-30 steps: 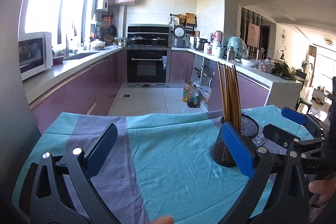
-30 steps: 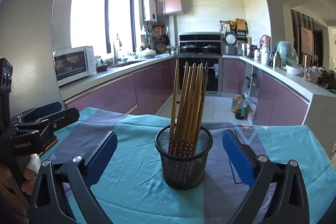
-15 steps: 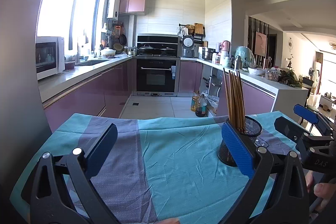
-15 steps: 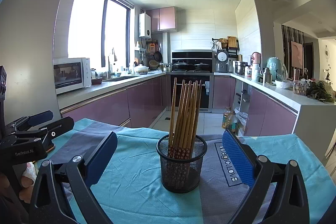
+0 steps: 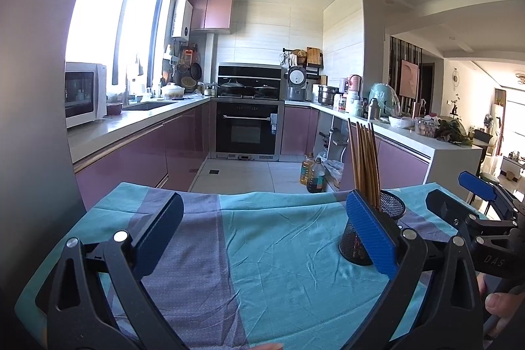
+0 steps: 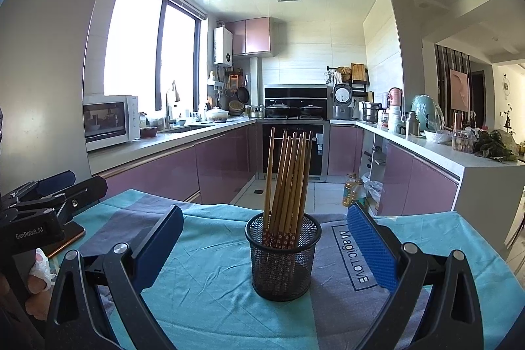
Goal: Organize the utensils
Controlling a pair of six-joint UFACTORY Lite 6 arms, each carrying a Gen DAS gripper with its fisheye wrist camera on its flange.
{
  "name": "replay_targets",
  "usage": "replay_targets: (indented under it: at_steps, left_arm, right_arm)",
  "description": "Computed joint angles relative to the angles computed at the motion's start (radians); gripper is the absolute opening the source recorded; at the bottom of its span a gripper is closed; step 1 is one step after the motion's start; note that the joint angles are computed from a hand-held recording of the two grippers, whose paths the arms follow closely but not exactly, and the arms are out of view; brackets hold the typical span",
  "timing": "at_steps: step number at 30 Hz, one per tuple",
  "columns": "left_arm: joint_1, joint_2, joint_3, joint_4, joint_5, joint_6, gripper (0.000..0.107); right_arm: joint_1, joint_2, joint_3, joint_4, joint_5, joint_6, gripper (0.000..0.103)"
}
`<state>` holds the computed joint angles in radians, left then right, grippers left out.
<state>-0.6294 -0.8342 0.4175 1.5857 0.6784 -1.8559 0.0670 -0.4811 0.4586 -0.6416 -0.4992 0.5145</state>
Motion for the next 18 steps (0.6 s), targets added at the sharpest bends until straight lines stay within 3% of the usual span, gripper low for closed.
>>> replay_targets:
  at_steps: [18]
  left_arm:
    - [-0.031, -0.01, -0.009, 0.012, 0.042, -0.009, 0.098]
  right_arm:
    - [-0.013, -0.013, -0.002, -0.031, -0.003, 0.039, 0.097]
